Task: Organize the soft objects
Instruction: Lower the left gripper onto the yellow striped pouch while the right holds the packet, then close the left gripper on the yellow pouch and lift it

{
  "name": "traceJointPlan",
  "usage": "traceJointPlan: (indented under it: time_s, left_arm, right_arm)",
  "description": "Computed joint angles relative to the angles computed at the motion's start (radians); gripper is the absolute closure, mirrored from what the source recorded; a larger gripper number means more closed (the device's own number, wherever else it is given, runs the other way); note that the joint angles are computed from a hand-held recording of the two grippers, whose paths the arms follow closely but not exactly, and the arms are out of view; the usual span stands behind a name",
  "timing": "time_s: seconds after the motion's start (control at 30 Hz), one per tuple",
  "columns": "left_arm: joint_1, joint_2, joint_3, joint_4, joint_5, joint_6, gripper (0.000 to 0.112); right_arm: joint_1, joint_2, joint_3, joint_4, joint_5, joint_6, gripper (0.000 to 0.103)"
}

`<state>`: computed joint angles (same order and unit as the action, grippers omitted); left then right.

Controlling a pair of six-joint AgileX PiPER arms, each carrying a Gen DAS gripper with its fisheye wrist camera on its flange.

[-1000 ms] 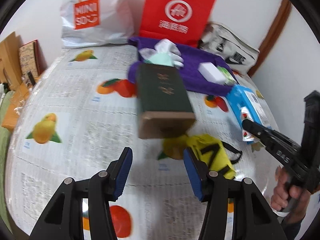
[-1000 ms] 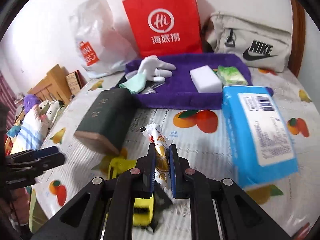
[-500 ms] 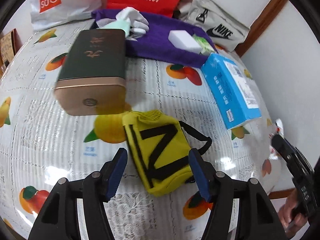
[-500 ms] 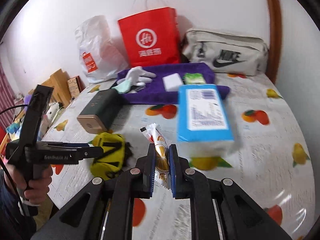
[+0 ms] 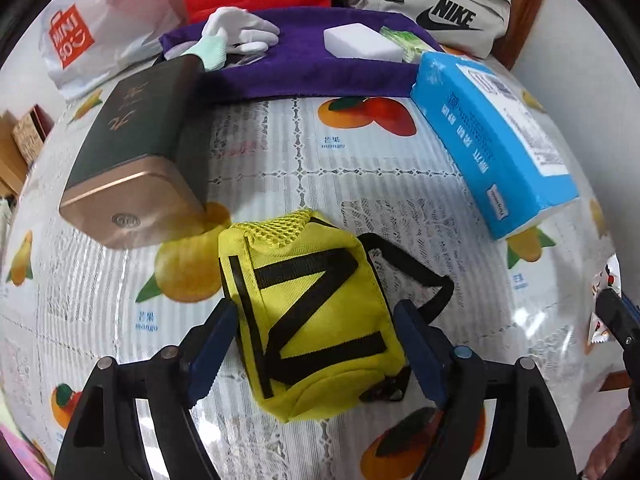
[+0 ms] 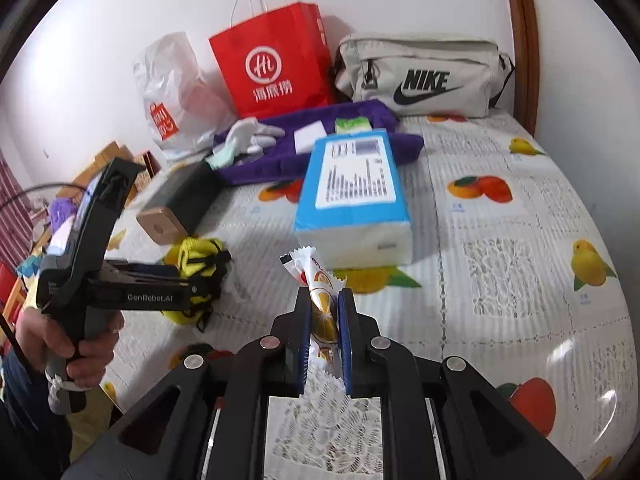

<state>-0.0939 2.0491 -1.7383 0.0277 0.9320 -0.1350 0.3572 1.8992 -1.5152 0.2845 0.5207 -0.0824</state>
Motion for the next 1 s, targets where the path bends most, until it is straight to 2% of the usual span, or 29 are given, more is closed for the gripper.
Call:
traceJointPlan:
  time_s: [0.17, 0.27, 0.3, 0.33, 0.37, 0.4, 0.43, 0.5, 0.57, 0.67, 1.0]
  left_arm:
    - [0.005, -0.014, 0.038, 0.017, -0.058, 0.019, 0.034]
    - [0.025, -0.042, 0.081, -0.005, -0.090, 0.050, 0.044]
    - [0.033, -0.052, 0.094, -0.020, -0.098, 0.066, 0.054]
    - [0.047, -0.069, 0.116, -0.055, -0.110, 0.103, 0.057]
    - [0.059, -0.081, 0.132, -0.080, -0.116, 0.124, 0.065]
    - [0.070, -0.094, 0.150, -0.109, -0.122, 0.148, 0.079]
    - [0.078, -0.104, 0.164, -0.130, -0.132, 0.168, 0.081]
    - [0.098, -0.129, 0.201, -0.176, -0.153, 0.219, 0.095]
    - [0.117, -0.151, 0.230, -0.214, -0.166, 0.259, 0.101]
    - [0.147, -0.190, 0.280, -0.270, -0.192, 0.324, 0.103]
    - [0.225, -0.263, 0.333, -0.413, -0.197, 0.475, 0.103]
  right_arm:
    - [0.003, 0.035, -0.018, 0.005, 0.024, -0.005, 0.090]
    - [0.012, 0.051, -0.029, -0.013, 0.033, 0.015, 0.090]
    - [0.015, 0.057, -0.035, -0.016, 0.039, 0.020, 0.090]
    - [0.019, 0.061, -0.042, -0.024, 0.046, 0.029, 0.090]
    - [0.023, 0.064, -0.049, -0.033, 0.050, 0.037, 0.090]
    - [0.030, 0.065, -0.052, -0.047, 0.050, 0.049, 0.090]
    - [0.036, 0.064, -0.054, -0.058, 0.049, 0.059, 0.090]
    - [0.045, 0.065, -0.062, -0.070, 0.053, 0.076, 0.090]
    - [0.055, 0.069, -0.073, -0.090, 0.062, 0.099, 0.090]
    - [0.071, 0.073, -0.087, -0.129, 0.076, 0.142, 0.090]
    - [0.104, 0.053, -0.091, -0.206, 0.091, 0.225, 0.090]
